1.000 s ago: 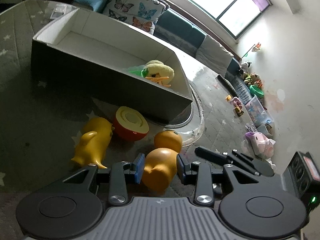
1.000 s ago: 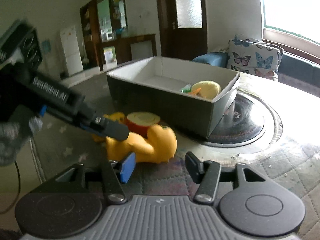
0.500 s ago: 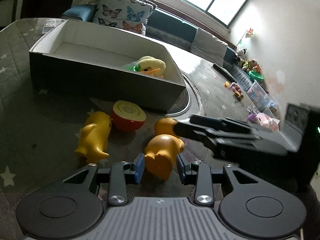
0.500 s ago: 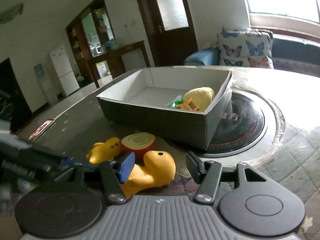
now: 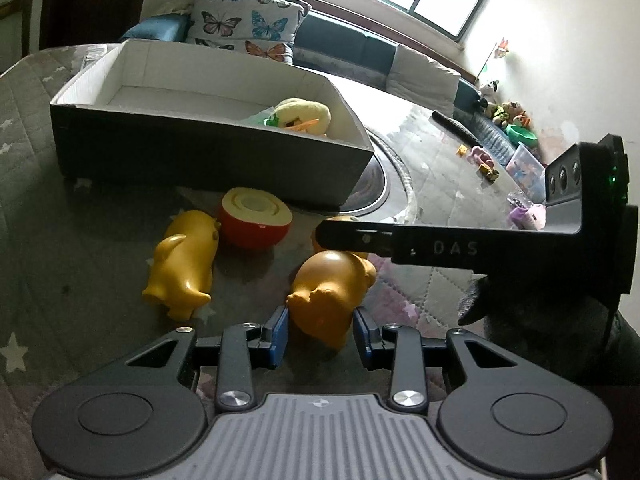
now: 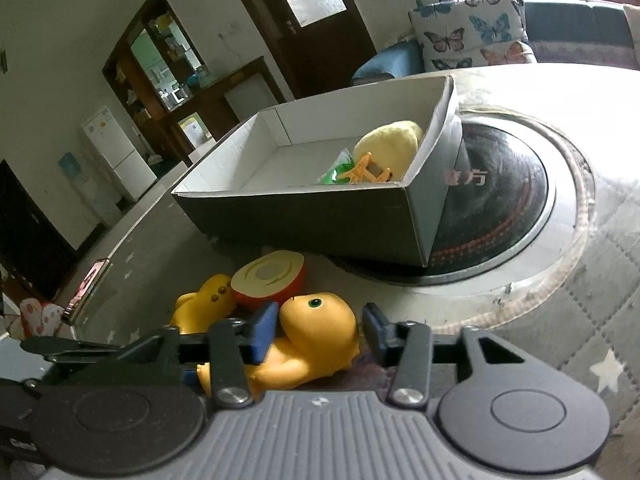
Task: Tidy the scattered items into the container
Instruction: 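Lift the rubber duck with the left gripper and carry it over the box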
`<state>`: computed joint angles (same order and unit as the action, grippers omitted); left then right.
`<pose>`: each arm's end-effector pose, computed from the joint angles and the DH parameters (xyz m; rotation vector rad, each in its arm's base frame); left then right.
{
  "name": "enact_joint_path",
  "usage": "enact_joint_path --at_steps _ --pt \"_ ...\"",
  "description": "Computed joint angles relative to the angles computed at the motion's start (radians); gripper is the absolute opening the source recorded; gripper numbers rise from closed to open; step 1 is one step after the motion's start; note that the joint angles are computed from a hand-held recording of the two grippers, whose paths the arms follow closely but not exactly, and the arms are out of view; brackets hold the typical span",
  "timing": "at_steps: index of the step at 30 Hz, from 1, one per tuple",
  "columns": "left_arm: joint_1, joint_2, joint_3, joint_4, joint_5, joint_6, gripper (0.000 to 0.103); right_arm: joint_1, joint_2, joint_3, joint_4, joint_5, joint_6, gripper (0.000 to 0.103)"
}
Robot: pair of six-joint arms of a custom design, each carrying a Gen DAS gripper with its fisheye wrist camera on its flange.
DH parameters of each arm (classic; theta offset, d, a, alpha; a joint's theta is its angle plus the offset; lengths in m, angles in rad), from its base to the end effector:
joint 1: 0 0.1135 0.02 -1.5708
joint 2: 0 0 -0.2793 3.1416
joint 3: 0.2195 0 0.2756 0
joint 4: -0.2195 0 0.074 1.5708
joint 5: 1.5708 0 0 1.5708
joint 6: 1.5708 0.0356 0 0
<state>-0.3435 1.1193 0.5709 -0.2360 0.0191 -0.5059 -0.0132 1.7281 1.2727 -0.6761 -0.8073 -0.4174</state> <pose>0.2225 -0.0803 0.1984 -0.1850 2.3906 -0.4307 0.3740 0.0208 0.2357 -0.7087 2.3142 0.8904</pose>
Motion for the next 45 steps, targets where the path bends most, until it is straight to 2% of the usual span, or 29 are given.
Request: enact_joint_path --at_steps 13,17,24,29,37,45 --pt "0.032 0.031 -0.026 0.067 0.061 -0.021 0.044 0.01 -0.027 -0.03 0.037 0.01 0.018 0.043" --pt "0.041 -0.021 -0.042 0.055 0.082 -0.016 0.043 0.007 -0.056 -0.044 0.045 0.001 0.019 0.043" --pt "0.056 -0.125 -0.006 0.0 0.053 0.02 0.042 0.025 -0.134 -0.039 0.127 -0.029 0.072 0.043" --pt "0.122 -0.08 0.082 -0.001 0.057 0.075 0.042 0.079 -0.074 0.077 0.182 -0.024 0.149 0.043" --pt "0.295 0.146 0.265 0.016 0.175 0.149 0.043 0.163 0.141 0.366 0.161 0.037 0.263 0.043" --pt "0.392 0.414 0.471 -0.031 0.274 0.2 0.043 0.2 0.474 0.791 -0.043 0.081 0.337 0.043"
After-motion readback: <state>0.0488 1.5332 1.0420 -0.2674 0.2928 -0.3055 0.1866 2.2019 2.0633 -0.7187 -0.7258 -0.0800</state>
